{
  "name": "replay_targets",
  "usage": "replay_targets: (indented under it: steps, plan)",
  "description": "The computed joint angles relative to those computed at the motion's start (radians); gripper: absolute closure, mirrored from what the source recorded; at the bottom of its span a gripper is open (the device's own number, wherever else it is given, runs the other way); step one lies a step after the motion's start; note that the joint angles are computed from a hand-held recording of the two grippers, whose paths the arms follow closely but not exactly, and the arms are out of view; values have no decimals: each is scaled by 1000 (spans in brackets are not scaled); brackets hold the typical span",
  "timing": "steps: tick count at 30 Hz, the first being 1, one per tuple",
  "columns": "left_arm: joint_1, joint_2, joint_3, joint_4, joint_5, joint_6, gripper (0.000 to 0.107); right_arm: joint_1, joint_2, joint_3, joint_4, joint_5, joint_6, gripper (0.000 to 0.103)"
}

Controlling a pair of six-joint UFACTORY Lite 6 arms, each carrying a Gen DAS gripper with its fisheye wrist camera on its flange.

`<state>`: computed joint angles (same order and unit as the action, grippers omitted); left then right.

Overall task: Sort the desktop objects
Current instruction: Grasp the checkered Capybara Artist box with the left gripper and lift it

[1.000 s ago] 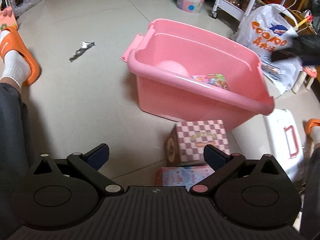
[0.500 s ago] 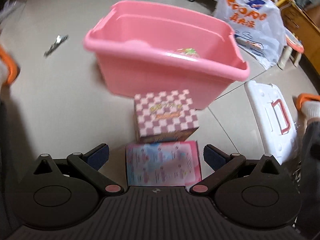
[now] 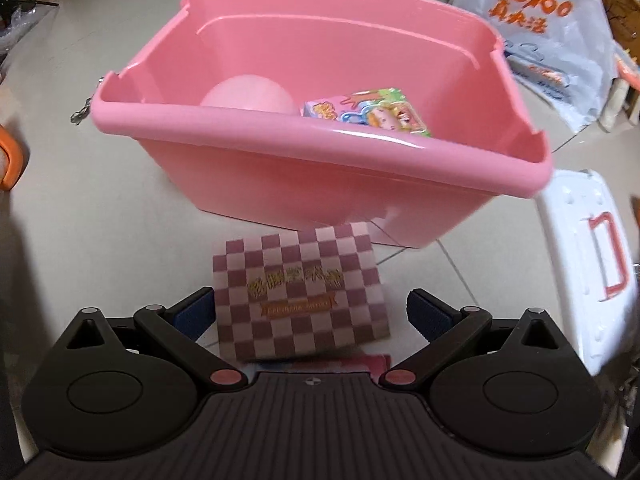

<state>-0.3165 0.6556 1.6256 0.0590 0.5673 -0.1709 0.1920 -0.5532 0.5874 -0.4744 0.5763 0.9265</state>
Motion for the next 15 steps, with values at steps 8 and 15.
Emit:
replay_targets:
  steps: [8, 15]
  plan:
    - [0, 109, 88, 67, 24, -7, 19, -69, 75, -7, 119, -56, -106, 0]
    - [8, 63, 37, 83, 28, -19, 21, -70, 130, -10, 126, -84, -119, 0]
